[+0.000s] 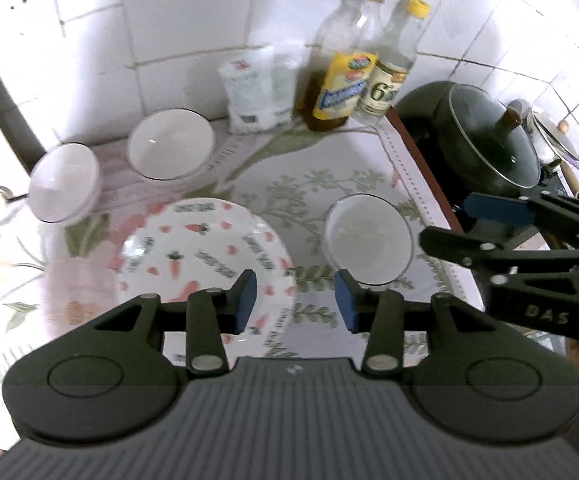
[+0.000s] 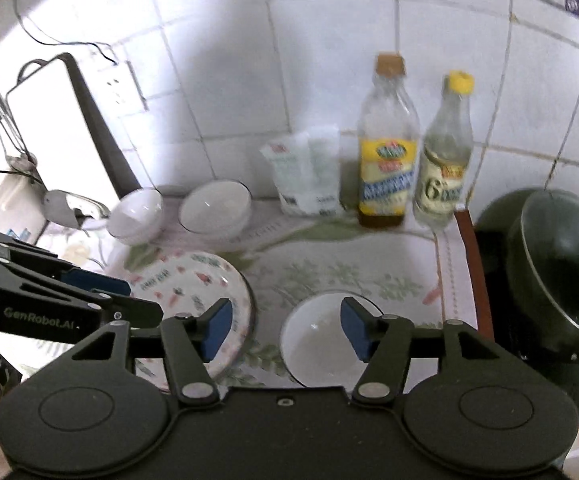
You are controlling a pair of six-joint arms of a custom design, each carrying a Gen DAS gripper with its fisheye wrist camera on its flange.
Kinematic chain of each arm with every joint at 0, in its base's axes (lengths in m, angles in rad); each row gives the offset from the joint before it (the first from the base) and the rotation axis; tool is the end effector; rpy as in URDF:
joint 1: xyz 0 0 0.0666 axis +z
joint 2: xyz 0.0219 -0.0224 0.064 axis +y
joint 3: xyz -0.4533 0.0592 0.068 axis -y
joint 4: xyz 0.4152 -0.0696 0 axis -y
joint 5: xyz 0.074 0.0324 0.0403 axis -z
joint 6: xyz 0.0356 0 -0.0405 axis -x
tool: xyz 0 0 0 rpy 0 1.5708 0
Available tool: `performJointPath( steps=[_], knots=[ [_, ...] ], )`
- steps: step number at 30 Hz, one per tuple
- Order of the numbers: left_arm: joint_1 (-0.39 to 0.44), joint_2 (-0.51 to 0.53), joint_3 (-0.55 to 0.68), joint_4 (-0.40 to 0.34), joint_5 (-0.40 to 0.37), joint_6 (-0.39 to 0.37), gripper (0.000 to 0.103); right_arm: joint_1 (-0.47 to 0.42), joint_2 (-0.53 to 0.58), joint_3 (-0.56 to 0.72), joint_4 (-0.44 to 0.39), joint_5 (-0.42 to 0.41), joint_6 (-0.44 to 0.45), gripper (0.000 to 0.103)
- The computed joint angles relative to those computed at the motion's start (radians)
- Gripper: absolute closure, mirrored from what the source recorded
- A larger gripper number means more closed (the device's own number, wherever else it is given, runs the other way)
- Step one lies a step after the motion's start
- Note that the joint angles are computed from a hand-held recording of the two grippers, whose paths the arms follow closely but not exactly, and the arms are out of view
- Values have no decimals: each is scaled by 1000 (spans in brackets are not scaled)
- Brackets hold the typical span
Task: Organize plates and bowls
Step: 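Open both grippers and move toward a second white bowl by the wall, then close both grippers on the rim of the second white bowl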
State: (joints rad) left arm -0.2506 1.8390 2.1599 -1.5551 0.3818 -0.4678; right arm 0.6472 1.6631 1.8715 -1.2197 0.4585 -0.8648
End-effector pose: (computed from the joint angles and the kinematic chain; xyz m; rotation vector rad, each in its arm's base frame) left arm 0.6135 -0.1711 0.5795 1.0434 2.5239 -0.4741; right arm 0.4833 0.3451 0.5717 0.4258 2.3977 0.0663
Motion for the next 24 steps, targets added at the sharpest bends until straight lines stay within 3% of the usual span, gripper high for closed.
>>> performJointPath(
  steps=[6, 15, 24],
  knots=[
    [57, 44, 68, -11, 118, -13, 56, 16, 59, 89, 18, 28, 11, 37],
    [83, 107, 116, 85, 67, -51, 56, 1, 164, 176, 77, 4, -40, 37],
    [105, 236, 267, 65, 102, -62, 55, -14, 272, 273, 85, 39, -44, 37]
  ],
)
